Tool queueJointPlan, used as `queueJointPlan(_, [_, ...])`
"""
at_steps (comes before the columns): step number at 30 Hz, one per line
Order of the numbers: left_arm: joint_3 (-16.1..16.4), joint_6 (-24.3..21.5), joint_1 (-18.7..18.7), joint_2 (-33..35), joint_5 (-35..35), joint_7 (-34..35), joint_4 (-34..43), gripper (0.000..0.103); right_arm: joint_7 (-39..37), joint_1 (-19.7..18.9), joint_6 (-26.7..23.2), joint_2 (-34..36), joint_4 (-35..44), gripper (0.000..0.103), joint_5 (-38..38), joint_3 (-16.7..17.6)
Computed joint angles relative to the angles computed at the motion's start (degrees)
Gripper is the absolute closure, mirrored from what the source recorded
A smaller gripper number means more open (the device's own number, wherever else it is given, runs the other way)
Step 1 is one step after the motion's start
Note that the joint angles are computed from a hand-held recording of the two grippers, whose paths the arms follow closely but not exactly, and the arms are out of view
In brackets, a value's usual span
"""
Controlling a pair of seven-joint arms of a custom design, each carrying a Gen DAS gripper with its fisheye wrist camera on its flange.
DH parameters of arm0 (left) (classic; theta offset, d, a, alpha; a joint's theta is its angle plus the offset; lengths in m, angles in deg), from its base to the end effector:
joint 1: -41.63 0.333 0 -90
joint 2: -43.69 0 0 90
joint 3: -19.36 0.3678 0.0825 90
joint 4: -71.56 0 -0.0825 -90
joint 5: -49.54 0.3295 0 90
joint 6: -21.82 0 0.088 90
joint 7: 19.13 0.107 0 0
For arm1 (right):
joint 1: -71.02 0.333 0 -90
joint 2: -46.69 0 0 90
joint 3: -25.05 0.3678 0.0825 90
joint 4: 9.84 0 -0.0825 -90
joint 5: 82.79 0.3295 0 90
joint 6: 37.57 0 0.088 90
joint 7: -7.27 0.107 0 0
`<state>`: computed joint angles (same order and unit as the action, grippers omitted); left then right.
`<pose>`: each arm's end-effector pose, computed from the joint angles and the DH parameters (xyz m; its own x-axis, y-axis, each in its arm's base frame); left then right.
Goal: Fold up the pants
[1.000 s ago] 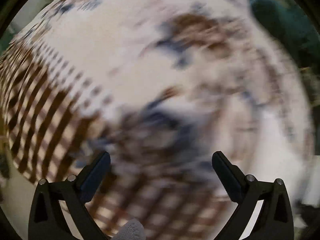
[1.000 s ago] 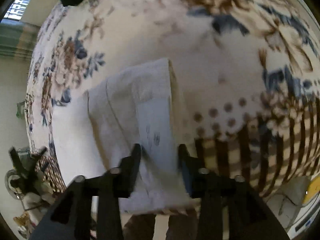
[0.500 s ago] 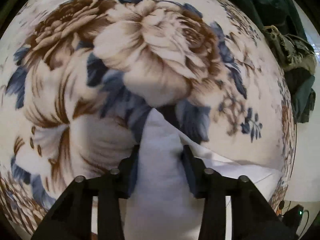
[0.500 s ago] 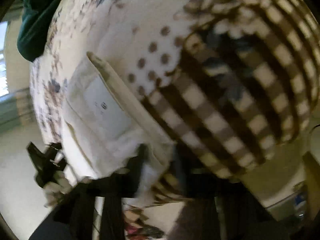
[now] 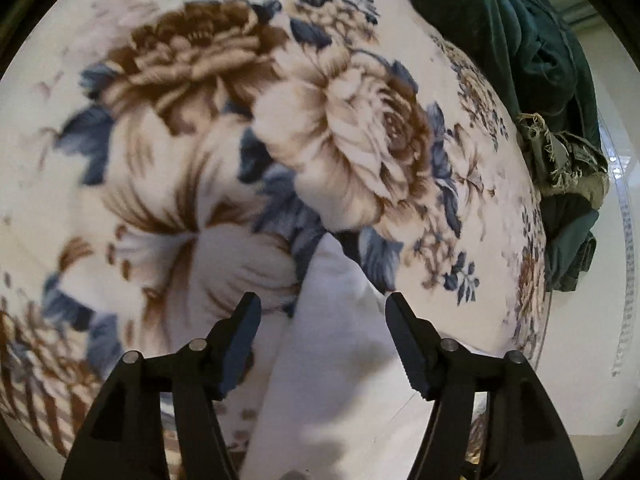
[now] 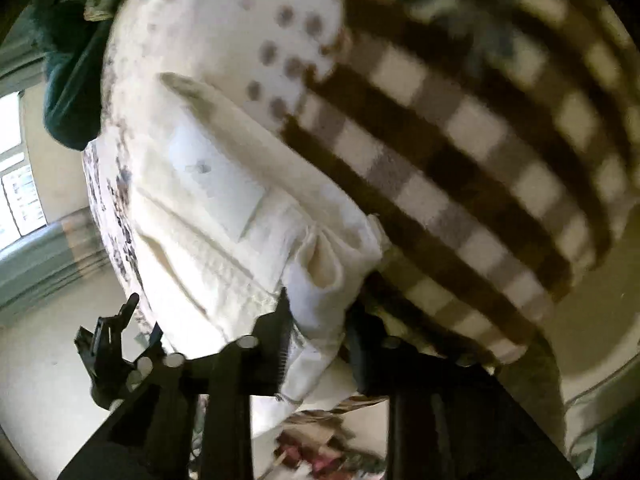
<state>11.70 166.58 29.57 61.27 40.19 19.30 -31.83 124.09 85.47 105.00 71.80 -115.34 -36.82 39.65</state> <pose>0.6046 -0.2037 0.4988 0.5567 -0.7182 0.4174 -0.7564 -0.6460 -0.1026 0.5725 0.2889 0.3989 -0.5494 -0.6348 -0.5433 -0.8337 0.4600 0.3057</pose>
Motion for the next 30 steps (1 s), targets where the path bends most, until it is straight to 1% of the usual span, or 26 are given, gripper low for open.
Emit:
queueJointPlan(2, [-0.6,0.2,0.6,0.5,-1.4,1.5,0.1,0.041,1.2,1.1,1.6,-3.3,-2.0,0.085,-2.5,-1.0])
queueJointPlan(5, [-0.9,-1.3,0.8,2.5,-2.4,2.8,1.8,0.041,4.2,2.4,0.9,-6.8,-3.9,0.085,-7.1,-2.5])
queueJointPlan(7, [-1.1,-1.8,0.8,4.0,-3.0,3.9,3.1,0.041,4.8,2.1,0.5,-7.7,-5.0,0.085,-7.2,-2.6])
queueJointPlan(9, [-0.8,-3.2,0.4,5.6,-2.5,4.5,5.0,0.041,5.0,2.1,0.3,-7.9,-5.5,0.085,-7.5,-2.8])
queueJointPlan(10, [-0.6,-4.3,0.1,6.8,-1.6,4.9,6.7,0.041,5.6,2.5,0.4,-6.9,-4.5,0.085,-8.3,-2.9])
queueJointPlan(11, [-0.2,-4.6,-0.4,7.3,-0.5,5.2,7.4,0.045,6.3,2.7,0.5,-6.4,-4.2,0.085,-8.8,-3.0])
queueJointPlan(12, [0.1,-3.8,-0.8,7.7,0.5,5.9,7.7,0.070,6.0,2.5,0.9,-6.3,-4.8,0.085,-8.4,-2.7])
queueJointPlan(13, [-0.3,-3.6,-0.4,8.4,0.6,8.0,8.5,0.078,6.8,2.8,0.6,-6.3,-4.9,0.085,-9.5,-2.9])
queueJointPlan(14, [-0.1,-4.7,-0.4,9.1,0.8,8.4,9.5,0.079,7.3,3.3,0.2,-6.0,-4.6,0.085,-11.6,-3.3])
queueJointPlan(15, [0.6,-5.1,-0.8,9.4,1.6,8.0,9.8,0.085,7.0,3.3,0.0,-5.5,-4.2,0.085,-12.5,-3.2])
queueJointPlan(16, [0.5,-4.6,-0.3,9.4,0.8,8.4,9.5,0.087,6.1,2.9,-1.0,-4.6,-3.5,0.083,-12.4,-2.7])
queueJointPlan(17, [0.0,-3.8,0.5,9.4,-0.8,8.8,8.8,0.087,6.0,1.5,-1.2,-3.9,-3.1,0.080,-12.2,-1.3])
queueJointPlan(18, [-1.1,-2.6,2.0,9.0,-4.0,9.6,7.9,0.086,4.9,1.6,-1.4,-4.9,-4.8,0.070,-10.4,-1.9])
queueJointPlan(19, [-1.4,-2.6,2.5,8.7,-5.2,10.2,7.7,0.084,4.0,1.1,-1.3,-5.2,-5.3,0.059,-9.1,-1.6])
queueJointPlan(20, [-1.4,-3.8,2.6,8.3,-5.3,10.8,8.0,0.081,2.6,0.6,-0.6,-5.5,-5.8,0.053,-7.3,-1.2])
queueJointPlan(21, [-1.1,-5.2,2.3,7.7,-4.7,11.0,8.4,0.073,0.2,-0.1,0.6,-6.3,-7.1,0.042,-4.1,-0.3])
queueJointPlan(22, [-0.8,-5.1,1.9,6.2,-4.2,10.9,7.5,0.064,-5.6,-1.5,2.4,-7.2,-8.7,0.036,2.5,1.7])
queueJointPlan(23, [-1.3,-3.6,2.0,4.6,-4.9,11.8,5.8,0.056,-8.3,-1.6,2.4,-7.4,-9.2,0.035,5.4,1.9])
queueJointPlan(24, [-2.2,-1.3,2.3,2.3,-6.5,13.4,3.0,0.033,-12.0,-1.7,2.1,-7.6,-9.6,0.035,9.1,2.7])
queueJointPlan(25, [-2.6,0.2,2.3,0.9,-7.5,14.2,1.0,0.018,-14.8,-1.5,2.0,-7.2,-9.7,0.035,11.8,3.0])
queueJointPlan(27, [-3.4,2.2,1.9,-2.1,-9.6,15.1,-3.1,0.018,-18.8,-0.4,2.0,-6.0,-9.4,0.035,15.7,3.2])
queueJointPlan(30, [-5.0,3.5,1.5,-4.6,-14.3,17.2,-8.2,0.018,-25.4,1.7,3.9,-2.4,-7.6,0.035,22.8,3.6])
